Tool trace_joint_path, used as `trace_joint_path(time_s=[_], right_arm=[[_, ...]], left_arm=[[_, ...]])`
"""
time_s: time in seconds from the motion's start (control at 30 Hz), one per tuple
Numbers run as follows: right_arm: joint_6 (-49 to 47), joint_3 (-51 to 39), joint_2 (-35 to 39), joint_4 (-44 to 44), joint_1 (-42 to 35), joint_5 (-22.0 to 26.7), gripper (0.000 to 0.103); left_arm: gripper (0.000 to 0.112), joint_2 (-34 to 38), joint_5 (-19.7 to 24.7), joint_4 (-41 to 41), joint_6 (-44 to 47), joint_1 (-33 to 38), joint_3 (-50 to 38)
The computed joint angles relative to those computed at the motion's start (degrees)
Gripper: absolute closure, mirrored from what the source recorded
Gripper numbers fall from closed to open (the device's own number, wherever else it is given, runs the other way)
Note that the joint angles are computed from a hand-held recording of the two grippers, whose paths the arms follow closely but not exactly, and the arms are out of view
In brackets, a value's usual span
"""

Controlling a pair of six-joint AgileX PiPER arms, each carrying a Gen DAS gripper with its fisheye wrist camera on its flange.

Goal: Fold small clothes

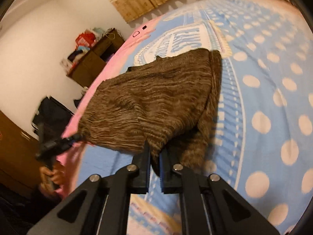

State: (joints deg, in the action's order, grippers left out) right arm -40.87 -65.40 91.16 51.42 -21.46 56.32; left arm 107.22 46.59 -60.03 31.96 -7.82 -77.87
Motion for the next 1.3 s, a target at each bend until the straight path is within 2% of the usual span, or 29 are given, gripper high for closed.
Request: trace_joint_path(time_s=[0.1,0.17,0.23,0.27,0.33,0.37,0.4,0.47,0.53,0.57,0.6,0.67,0.77,0.8,0.83,0.87,0.9,0.97,1.07,1.1,1.17,1.23,1.27,1.3], right_arm=[[4.0,3.0,-0.6,-8.9,2.2,-5.2,0.094],[1.6,4.5,-1.6,-6.6,0.5,-4.7,0.094],[1.6,4.9,-4.0,-6.5,0.6,-8.0,0.088],[1.8,4.8,-4.9,-6.7,0.9,-10.2,0.083],[3.1,2.1,-4.8,-6.9,1.9,-13.8,0.057],[2.9,0.5,-3.9,-5.9,2.1,-14.0,0.040],[3.9,-2.6,-2.1,-5.8,3.0,-14.5,0.039],[7.6,-9.9,3.1,-10.9,6.0,-16.4,0.039],[15.1,-18.6,9.5,-20.3,9.8,-17.9,0.039],[17.5,-21.7,11.9,-22.9,10.6,-16.9,0.041],[20.4,-26.3,15.5,-26.2,11.5,-15.4,0.048],[27.9,-34.6,21.9,-34.4,13.6,-13.3,0.055],[34.4,-43.0,28.9,-40.6,14.5,-8.5,0.055],[34.3,-43.2,29.7,-40.7,14.7,-8.7,0.056],[33.3,-41.0,28.7,-41.4,15.2,-11.2,0.059],[31.5,-40.2,27.8,-41.1,15.5,-11.4,0.079],[31.3,-39.2,26.9,-42.6,15.9,-12.6,0.087],[32.2,-36.2,24.3,-44.5,16.1,-16.8,0.090],[38.1,-35.9,24.0,-51.4,16.4,-21.2,0.089],[38.7,-37.7,25.4,-52.3,16.5,-20.4,0.088],[36.2,-43.3,30.2,-51.8,16.7,-15.4,0.087],[37.7,-41.8,29.5,-56.9,17.4,-17.5,0.074],[41.3,-41.8,29.3,-62.0,18.0,-17.1,0.050],[44.1,-40.5,28.1,-64.8,17.8,-18.0,0.037]], left_arm=[[0.105,-2.6,-3.3,14.2,-8.2,-0.4,-1.2],[0.105,-3.3,-4.3,22.4,-14.5,-0.4,-2.4],[0.105,-5.1,-6.0,31.9,-22.4,-0.7,-2.8],[0.105,-6.3,-6.9,34.4,-24.7,-1.0,-3.0],[0.105,-8.0,-8.9,32.7,-23.3,-1.8,-2.8],[0.105,-8.7,-10.1,30.9,-21.5,-2.6,-2.7],[0.105,-9.0,-11.5,28.7,-19.4,-3.9,-3.0],[0.104,-8.0,-13.5,24.9,-15.7,-7.0,-4.5],[0.104,-3.9,-14.5,28.3,-19.0,-11.0,-8.8],[0.104,-2.0,-14.7,31.4,-22.0,-12.6,-10.5],[0.104,0.2,-14.1,34.4,-25.5,-14.2,-12.5],[0.104,4.5,-11.6,36.0,-28.4,-16.0,-16.2],[0.104,7.8,-10.9,44.1,-34.5,-18.9,-17.5],[0.104,7.6,-12.3,44.6,-34.9,-19.5,-16.7],[0.104,6.4,-15.4,43.1,-33.2,-19.4,-13.9],[0.104,6.2,-16.2,40.7,-31.3,-19.0,-13.0],[0.104,6.1,-16.0,38.8,-29.9,-18.5,-12.9],[0.104,6.4,-15.5,32.4,-25.6,-16.8,-12.7],[0.104,6.0,-16.5,30.7,-24.2,-16.9,-11.7],[0.104,5.9,-17.0,32.2,-25.2,-17.5,-11.5],[0.104,5.1,-18.1,35.2,-26.9,-18.3,-10.5],[0.104,5.7,-18.7,38.7,-29.8,-19.4,-11.3],[0.104,5.9,-18.8,39.6,-30.6,-19.7,-11.6],[0.104,6.1,-18.8,39.4,-30.3,-19.5,-11.8]])
